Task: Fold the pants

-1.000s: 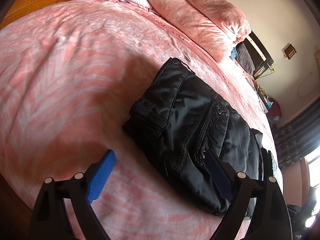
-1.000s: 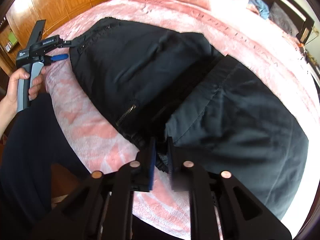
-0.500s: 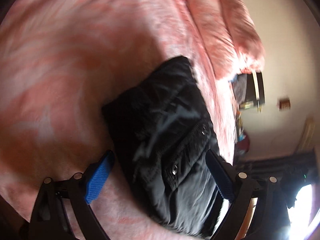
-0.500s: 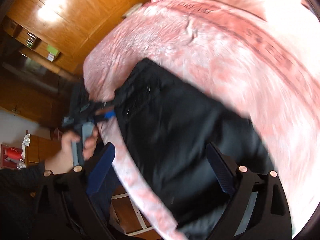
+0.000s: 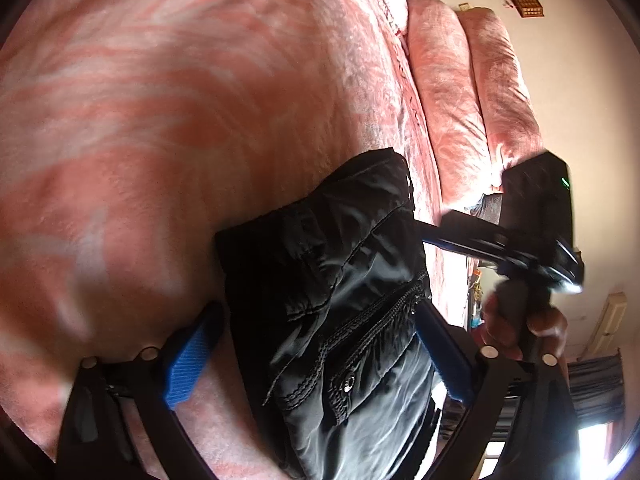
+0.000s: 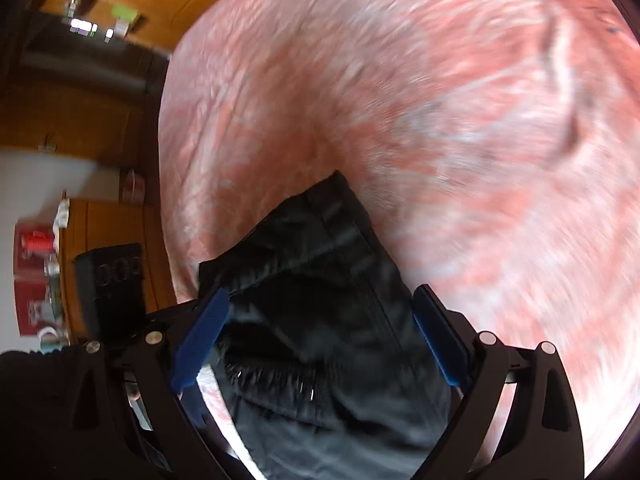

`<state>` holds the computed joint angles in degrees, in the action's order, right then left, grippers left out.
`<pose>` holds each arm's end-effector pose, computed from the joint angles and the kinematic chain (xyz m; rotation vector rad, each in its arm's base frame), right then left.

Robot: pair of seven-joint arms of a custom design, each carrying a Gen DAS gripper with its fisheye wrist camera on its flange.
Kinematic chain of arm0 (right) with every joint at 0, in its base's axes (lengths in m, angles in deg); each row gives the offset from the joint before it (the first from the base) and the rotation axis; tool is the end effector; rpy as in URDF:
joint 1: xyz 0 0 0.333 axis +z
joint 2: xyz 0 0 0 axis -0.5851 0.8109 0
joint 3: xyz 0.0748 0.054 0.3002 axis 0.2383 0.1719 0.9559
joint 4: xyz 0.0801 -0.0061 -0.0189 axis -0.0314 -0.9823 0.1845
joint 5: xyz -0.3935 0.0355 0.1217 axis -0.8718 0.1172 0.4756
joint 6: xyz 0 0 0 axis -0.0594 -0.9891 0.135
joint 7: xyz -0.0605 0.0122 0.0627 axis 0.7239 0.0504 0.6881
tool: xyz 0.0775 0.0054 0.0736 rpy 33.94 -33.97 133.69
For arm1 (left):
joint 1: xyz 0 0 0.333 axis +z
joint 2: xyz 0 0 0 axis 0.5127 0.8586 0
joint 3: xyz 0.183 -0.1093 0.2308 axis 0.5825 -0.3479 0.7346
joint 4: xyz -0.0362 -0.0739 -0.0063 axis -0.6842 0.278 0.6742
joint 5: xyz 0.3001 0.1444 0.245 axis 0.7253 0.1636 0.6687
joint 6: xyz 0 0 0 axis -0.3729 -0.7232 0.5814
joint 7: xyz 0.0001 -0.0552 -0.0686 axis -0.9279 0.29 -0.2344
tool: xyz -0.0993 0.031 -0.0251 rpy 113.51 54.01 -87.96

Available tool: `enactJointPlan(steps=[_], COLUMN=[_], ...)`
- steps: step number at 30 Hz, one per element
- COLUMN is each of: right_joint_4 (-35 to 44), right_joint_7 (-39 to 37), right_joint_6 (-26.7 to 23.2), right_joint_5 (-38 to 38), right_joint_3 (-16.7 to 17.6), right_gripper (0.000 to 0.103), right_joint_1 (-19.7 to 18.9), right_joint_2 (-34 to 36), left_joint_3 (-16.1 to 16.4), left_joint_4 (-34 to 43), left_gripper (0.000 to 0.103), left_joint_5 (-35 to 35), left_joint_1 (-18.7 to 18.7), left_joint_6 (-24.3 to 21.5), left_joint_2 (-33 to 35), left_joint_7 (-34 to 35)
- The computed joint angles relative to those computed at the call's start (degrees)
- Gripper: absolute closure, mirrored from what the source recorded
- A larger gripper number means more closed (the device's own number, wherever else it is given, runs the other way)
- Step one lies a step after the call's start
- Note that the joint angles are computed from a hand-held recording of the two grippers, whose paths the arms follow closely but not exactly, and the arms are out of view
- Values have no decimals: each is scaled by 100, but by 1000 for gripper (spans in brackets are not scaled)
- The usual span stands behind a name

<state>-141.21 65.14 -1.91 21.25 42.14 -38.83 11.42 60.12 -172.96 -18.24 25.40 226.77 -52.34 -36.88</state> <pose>0.6697 0.0341 0.4890 -2.7329 0.8296 0.7418 0.4038 -0.3101 0.4236 2.4943 -0.8686 1.2666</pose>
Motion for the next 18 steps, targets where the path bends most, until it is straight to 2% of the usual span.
enactJointPlan(steps=[1,2,3,4,5,6,7,8,9,10,11,15,18], right_joint_4=[42,92,159,176,168,134,134,98,106,90,108,109,47], right_joint_7=[-14,-33,-59,-141,-202,-209,-211,-208,-213,-252,-273,-414,-515], right_joint_6=[-18,-81,-153,-194,-190,-178,-151,-73,-58,-8,-4,-52,-22], right_joint_5=[-41,-85,-129,-194,-215,-202,-219,-253,-260,-276,-261,-109,-108], right_joint_3=[18,36,54,71,82,87,83,69,60,50,42,14,-38], right_gripper=[10,10,10,10,11,16,32,43,48,60,66,70,70], right_joint_1=[40,75,107,135,148,154,168,184,178,167,144,10,-16], right_joint_2=[60,130,204,240,247,238,229,191,174,124,95,-183,-470], left_joint_3=[20,240,507,619,531,458,348,343,468,497,588,1118,1224], left_joint_4=[-17,-34,-91,-137,-184,-240,-273,-307,-317,-318,-309,-192,-67], left_gripper=[18,35,43,47,55,59,61,65,69,71,72,74,74], left_joint_5=[60,61,-91,-55,-78,-104,-127,-140,-141,-138,-134,-288,-511], left_joint_1=[-32,-265,-554,-643,-539,-446,-331,-341,-486,-531,-639,-1356,-1625], left_joint_6=[-70,-110,-120,-96,-46,19,60,56,-4,-36,-91,-606,-978], left_joint_2=[-35,-34,-29,-41,-62,-95,-126,-172,-220,-258,-300,-568,-744], left_joint_7=[-85,-93,32,-60,-100,-138,-149,-126,-64,-24,44,636,1123])
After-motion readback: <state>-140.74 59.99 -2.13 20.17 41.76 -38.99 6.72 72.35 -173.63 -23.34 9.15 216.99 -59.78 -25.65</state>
